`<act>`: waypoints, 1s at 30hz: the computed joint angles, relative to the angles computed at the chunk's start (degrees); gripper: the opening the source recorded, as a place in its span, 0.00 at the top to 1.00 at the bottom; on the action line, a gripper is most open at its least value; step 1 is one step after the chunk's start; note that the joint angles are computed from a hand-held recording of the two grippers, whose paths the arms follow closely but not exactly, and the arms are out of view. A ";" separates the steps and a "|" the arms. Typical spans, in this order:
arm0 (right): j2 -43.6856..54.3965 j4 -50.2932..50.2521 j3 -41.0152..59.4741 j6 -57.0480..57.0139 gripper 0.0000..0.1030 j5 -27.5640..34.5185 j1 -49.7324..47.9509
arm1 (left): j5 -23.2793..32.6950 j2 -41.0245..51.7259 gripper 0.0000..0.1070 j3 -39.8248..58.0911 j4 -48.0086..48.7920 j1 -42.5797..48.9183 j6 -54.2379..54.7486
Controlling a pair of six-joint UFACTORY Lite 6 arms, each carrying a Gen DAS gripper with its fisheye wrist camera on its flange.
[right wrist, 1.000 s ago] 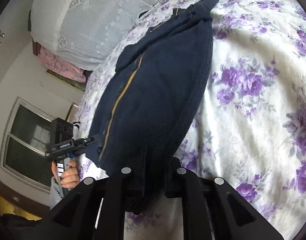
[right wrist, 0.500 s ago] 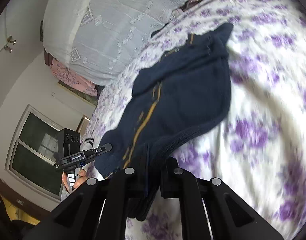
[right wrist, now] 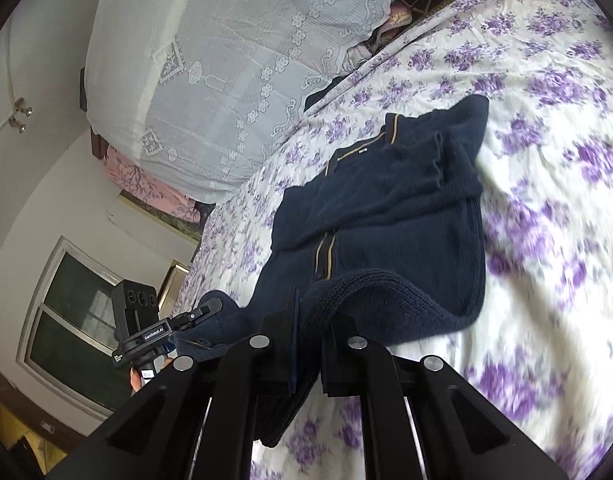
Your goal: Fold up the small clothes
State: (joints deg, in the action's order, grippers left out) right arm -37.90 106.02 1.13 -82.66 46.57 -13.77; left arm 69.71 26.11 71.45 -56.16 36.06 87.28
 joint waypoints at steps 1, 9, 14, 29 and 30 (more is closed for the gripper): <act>2.16 0.79 1.28 -1.01 0.92 0.22 0.02 | -0.21 0.02 0.89 0.74 -0.44 -0.64 -0.57; 15.28 5.58 10.70 -5.93 0.92 1.17 0.13 | -1.92 4.00 0.88 10.50 -2.84 -6.28 -7.32; 23.79 7.02 16.92 -7.51 0.92 2.31 -1.34 | -4.27 7.61 0.88 16.45 -3.62 -10.30 -11.52; 52.73 10.87 39.98 -6.71 0.92 4.04 -4.06 | -8.82 30.75 0.88 49.26 -0.56 -20.13 -29.95; 54.37 11.11 41.33 -6.38 0.92 3.99 -4.16 | -8.39 33.79 0.88 53.66 0.38 -20.63 -32.40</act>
